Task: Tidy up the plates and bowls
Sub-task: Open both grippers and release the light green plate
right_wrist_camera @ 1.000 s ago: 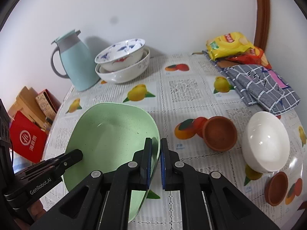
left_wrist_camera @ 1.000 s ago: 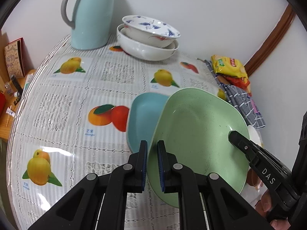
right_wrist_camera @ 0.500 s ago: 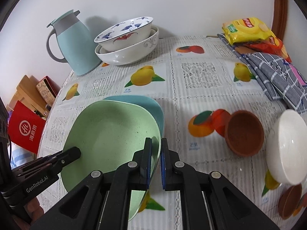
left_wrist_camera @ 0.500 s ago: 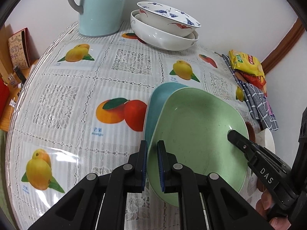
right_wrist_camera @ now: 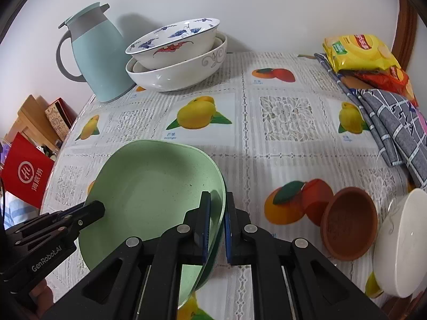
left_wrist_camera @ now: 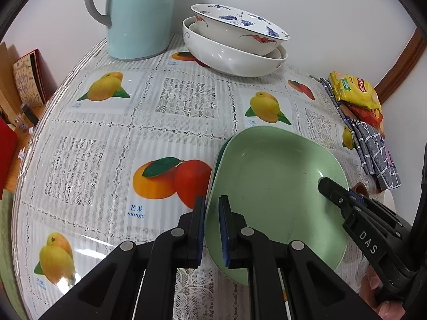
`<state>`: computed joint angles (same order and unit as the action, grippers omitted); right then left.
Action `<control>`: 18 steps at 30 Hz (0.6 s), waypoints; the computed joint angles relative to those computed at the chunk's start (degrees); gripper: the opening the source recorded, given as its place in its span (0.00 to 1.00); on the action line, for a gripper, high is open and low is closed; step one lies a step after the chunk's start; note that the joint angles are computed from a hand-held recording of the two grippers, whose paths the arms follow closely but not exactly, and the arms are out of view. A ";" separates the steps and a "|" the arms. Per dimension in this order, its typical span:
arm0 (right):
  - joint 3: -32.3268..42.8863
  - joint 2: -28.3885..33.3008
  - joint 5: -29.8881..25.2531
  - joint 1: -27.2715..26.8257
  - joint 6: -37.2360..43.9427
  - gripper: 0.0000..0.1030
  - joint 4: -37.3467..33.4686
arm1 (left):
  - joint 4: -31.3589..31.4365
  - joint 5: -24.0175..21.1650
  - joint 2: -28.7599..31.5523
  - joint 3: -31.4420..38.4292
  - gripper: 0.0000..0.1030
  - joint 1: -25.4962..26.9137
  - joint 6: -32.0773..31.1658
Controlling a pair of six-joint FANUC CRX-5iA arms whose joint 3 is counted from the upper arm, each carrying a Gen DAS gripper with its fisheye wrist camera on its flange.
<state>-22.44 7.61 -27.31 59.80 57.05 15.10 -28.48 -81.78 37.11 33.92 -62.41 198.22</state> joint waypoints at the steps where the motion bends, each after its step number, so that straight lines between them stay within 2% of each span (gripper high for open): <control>1: 0.01 0.14 0.10 -0.01 0.02 0.10 0.34 | -0.02 0.27 -0.15 -0.22 0.10 0.02 0.15; 5: -1.20 0.53 0.85 0.49 -2.08 0.14 5.70 | -0.12 2.06 -1.22 -2.01 0.10 -0.02 1.26; 7: -0.28 1.13 0.09 0.35 0.08 0.15 4.42 | -0.23 2.93 -1.70 -2.81 0.10 -0.10 1.74; 9: 0.58 1.20 0.03 -0.09 2.84 0.23 1.32 | 0.31 3.04 -1.81 -3.02 0.12 -0.02 1.73; 11: 0.59 1.06 0.38 -0.38 2.95 0.42 0.59 | 0.34 3.18 -1.88 -3.01 0.17 -0.16 1.75; 14: -1.54 -0.14 1.91 -0.17 -0.76 0.43 4.43 | -0.19 1.70 -1.32 -1.47 0.24 -0.77 1.35; 18: -3.88 -2.95 2.58 -0.15 -1.75 0.43 5.35 | -0.72 -0.37 -0.23 1.41 0.25 -1.52 -0.02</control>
<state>-26.32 4.66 -24.72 59.64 55.31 20.45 -29.20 -82.15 36.88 35.33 -63.93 198.21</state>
